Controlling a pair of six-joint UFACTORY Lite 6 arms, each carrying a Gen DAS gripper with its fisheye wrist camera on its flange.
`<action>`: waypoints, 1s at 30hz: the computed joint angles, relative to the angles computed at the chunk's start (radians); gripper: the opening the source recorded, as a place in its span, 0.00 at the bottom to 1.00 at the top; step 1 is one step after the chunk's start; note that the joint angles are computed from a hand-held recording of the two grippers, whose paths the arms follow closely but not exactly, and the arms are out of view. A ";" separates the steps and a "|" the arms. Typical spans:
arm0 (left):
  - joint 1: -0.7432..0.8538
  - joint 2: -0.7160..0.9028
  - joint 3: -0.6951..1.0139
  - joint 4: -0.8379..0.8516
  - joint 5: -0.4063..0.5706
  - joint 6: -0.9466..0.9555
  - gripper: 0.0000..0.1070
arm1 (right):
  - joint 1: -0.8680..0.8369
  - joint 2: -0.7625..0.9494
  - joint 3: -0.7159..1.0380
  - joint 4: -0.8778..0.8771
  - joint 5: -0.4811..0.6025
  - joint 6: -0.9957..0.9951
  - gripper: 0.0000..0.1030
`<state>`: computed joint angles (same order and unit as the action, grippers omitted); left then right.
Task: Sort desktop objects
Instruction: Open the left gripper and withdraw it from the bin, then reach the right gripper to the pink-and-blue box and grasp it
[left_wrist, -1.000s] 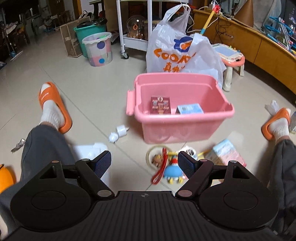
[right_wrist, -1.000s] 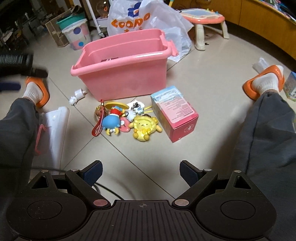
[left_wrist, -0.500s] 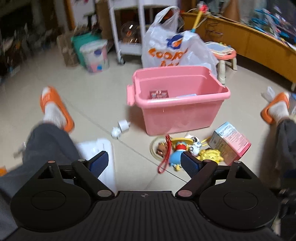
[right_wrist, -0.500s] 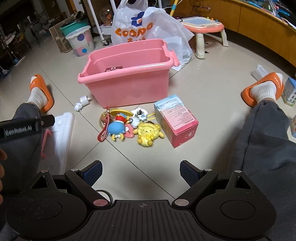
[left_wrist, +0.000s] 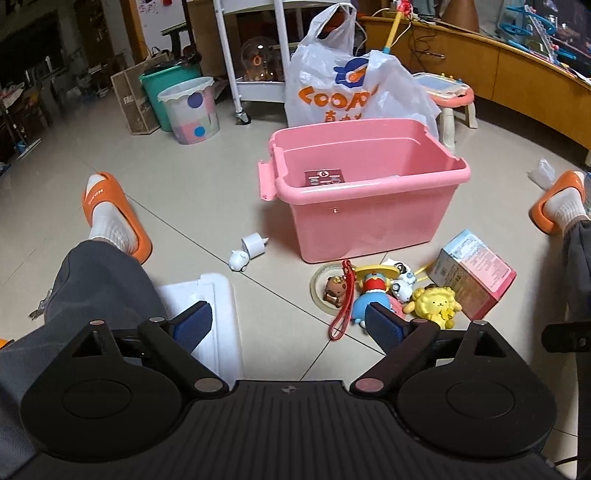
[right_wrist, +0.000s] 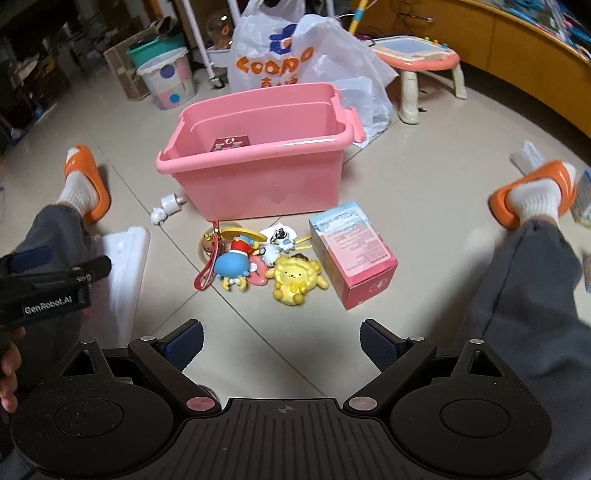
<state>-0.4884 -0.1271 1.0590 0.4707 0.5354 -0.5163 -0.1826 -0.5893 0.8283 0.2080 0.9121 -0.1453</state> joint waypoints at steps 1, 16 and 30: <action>0.002 0.008 0.003 -0.004 0.002 0.003 0.86 | -0.008 0.024 0.015 0.005 0.003 -0.020 0.88; 0.066 0.077 0.032 -0.159 -0.015 0.111 0.86 | -0.110 0.437 0.260 0.044 -0.028 -0.273 0.90; 0.076 0.175 0.078 -0.238 -0.015 0.137 0.86 | -0.118 0.897 0.574 -0.025 -0.063 -0.316 0.91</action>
<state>-0.4127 0.0483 1.1375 0.2328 0.5206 -0.3794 -0.3010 0.3079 1.4025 0.1830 0.8496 -0.4611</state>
